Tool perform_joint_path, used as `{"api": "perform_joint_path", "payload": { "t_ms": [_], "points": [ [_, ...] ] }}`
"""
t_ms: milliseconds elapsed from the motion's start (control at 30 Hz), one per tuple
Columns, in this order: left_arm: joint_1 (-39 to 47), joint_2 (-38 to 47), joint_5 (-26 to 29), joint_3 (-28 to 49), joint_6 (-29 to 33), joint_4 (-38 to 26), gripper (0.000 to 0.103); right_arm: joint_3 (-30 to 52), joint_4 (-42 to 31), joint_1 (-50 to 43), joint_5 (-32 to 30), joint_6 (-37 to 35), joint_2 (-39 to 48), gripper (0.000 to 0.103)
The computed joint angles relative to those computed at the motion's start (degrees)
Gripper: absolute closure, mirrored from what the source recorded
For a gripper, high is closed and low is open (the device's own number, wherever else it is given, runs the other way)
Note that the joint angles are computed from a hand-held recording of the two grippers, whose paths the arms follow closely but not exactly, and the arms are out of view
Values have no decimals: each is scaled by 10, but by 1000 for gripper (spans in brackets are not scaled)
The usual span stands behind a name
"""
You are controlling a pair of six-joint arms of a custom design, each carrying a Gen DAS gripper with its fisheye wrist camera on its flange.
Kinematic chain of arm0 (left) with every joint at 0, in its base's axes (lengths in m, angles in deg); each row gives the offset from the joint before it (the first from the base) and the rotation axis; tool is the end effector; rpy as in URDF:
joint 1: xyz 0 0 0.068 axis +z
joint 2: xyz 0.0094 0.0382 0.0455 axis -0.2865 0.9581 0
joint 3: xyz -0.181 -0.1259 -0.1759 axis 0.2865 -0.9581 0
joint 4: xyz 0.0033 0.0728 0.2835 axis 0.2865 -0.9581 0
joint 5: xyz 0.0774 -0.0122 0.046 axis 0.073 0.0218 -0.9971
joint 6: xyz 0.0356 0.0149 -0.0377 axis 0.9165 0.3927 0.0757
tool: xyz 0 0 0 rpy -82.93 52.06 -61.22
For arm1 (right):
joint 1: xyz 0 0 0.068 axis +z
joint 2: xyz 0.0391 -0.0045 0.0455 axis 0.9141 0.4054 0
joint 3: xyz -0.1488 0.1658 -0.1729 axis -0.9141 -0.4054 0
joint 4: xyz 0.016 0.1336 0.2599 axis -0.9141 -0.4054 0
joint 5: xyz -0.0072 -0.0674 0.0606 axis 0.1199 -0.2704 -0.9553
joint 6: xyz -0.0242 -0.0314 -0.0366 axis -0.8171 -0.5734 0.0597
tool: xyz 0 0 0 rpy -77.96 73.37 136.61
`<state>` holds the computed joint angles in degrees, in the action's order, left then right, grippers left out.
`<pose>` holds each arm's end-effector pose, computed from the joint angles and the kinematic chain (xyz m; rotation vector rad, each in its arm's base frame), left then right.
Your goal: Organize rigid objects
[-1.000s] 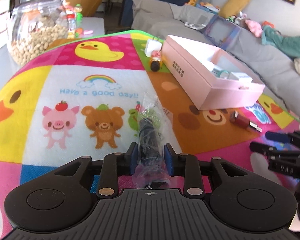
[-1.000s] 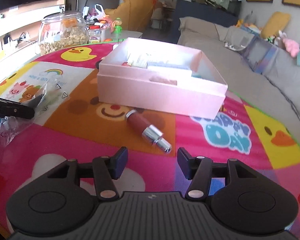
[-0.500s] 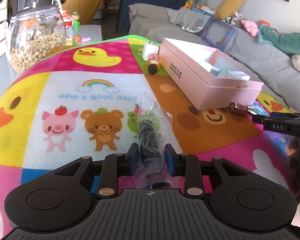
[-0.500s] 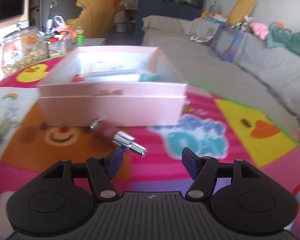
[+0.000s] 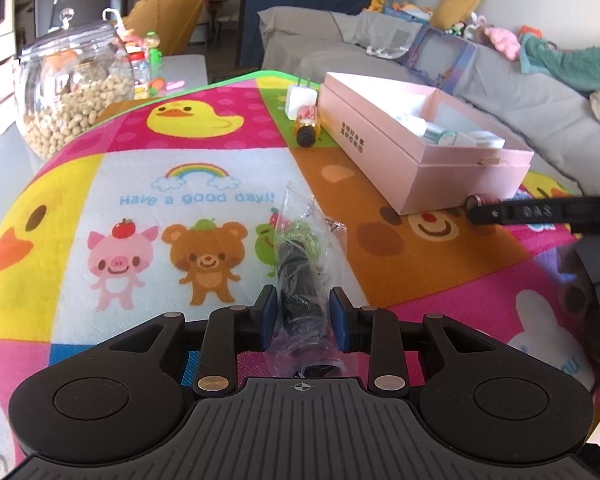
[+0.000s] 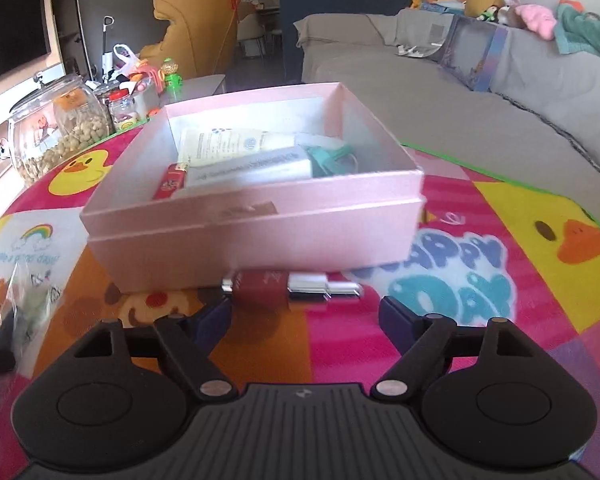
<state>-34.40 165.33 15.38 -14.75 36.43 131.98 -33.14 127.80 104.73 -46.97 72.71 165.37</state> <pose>0.2198 -0.0760 -0.0222 0.4226 2.3095 -0.3409 0.2228 0.1545 -0.0328 0.2330 2.3157 -0.0233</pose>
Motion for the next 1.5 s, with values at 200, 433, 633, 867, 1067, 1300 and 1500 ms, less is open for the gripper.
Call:
{"api": "perform_joint_path", "payload": {
  "t_ms": [200, 433, 633, 867, 1067, 1300, 1500],
  "points": [
    [25, -3, 31, 1, -19, -7, 75, 25, -49, 6, 20, -9, -12, 24],
    [27, 5, 63, -29, 45, 33, 79, -80, -42, 91, 77, -13, -123, 24],
    [-1, -131, 104, -99, 109, -4, 79, -157, -198, 220, 196, 66, -328, 24],
    [-91, -460, 46, -61, 122, -214, 79, -188, -329, 327, 323, 108, -492, 24],
    [-102, -351, 76, 101, -7, -162, 75, -194, -349, 333, 347, 121, -508, 24],
    [-89, -293, 42, 130, -43, -230, 77, -226, -273, 257, 304, 62, -553, 24],
    [-71, -271, 17, 113, 35, -364, 77, -187, -125, 20, 76, -125, -554, 24]
  ]
}}
